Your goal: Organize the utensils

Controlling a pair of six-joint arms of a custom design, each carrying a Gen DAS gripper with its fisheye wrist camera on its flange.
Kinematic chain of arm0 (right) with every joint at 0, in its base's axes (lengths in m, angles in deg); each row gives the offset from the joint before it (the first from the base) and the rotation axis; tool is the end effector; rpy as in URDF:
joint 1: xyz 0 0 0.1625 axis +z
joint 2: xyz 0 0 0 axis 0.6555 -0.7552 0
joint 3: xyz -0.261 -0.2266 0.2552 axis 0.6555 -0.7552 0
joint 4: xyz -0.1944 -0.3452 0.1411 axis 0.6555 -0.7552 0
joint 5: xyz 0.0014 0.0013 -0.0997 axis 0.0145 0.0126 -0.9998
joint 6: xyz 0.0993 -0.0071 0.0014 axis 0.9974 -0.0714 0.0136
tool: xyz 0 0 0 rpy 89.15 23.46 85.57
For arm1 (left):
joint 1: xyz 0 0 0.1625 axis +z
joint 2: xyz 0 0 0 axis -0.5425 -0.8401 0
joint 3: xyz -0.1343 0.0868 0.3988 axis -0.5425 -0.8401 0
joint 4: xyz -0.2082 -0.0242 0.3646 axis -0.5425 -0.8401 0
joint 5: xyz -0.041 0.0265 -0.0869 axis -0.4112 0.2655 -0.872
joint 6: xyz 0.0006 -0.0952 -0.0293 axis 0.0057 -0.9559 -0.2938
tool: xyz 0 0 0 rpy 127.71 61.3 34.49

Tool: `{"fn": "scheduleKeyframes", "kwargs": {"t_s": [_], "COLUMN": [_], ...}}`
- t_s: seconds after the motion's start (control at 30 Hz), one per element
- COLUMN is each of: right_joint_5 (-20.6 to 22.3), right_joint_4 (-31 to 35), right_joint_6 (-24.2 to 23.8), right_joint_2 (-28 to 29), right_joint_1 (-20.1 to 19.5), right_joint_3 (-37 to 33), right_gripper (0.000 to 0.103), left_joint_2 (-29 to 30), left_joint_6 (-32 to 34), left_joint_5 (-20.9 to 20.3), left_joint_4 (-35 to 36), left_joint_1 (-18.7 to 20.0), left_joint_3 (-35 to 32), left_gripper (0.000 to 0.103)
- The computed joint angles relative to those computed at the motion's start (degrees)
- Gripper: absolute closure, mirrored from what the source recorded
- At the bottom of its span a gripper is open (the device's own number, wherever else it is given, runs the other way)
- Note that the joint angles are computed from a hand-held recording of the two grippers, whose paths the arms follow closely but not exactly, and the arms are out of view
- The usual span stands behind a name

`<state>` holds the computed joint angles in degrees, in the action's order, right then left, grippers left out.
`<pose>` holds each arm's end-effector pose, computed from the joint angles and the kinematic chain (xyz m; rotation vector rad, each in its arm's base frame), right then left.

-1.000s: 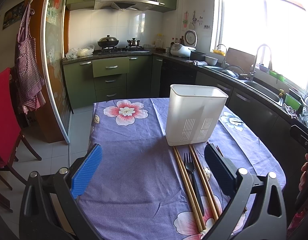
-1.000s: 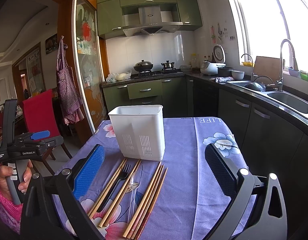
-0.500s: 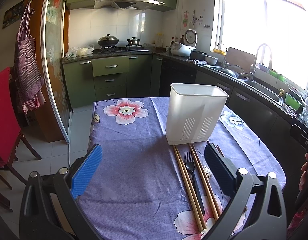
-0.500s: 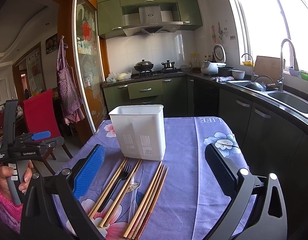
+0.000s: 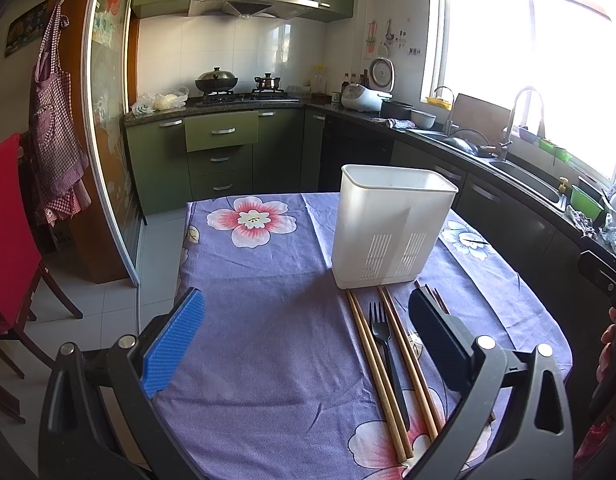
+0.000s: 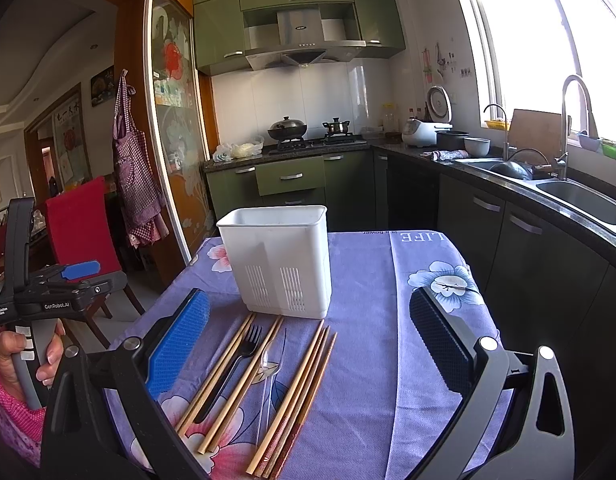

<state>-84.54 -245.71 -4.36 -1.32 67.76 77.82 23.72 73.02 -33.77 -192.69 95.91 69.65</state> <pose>0.2779 -0.6024 0.1775 0.2593 -1.9915 1.4989 -0.2134 -0.7865 0.2692 1.1348 2.3941 -0.9119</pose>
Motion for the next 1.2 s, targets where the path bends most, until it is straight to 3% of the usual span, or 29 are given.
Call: {"fn": "scheduleKeyframes", "kwargs": {"t_s": [0.67, 0.97, 1.2], "right_joint_5": [-1.0, -5.2, -8.7], "right_joint_4": [3.0, 11.1, 20.1], "right_joint_6": [1.9, 4.5, 8.3], "right_joint_2": [-0.4, -1.4, -1.4], "right_joint_1": [-1.0, -2.5, -4.3], "right_joint_3": [0.0, -1.8, -3.9], "right_gripper": [0.004, 0.004, 0.004], "left_joint_2": [0.8, 4.1, 9.3], "left_joint_6": [-0.3, -3.3, -11.3], "left_joint_5": [1.1, 4.7, 7.9], "left_joint_4": [2.1, 11.0, 27.3], "left_joint_1": [-0.1, -1.2, -1.5], "left_joint_3": [-0.5, -5.0, -14.3], "left_gripper": [0.006, 0.006, 0.006]}}
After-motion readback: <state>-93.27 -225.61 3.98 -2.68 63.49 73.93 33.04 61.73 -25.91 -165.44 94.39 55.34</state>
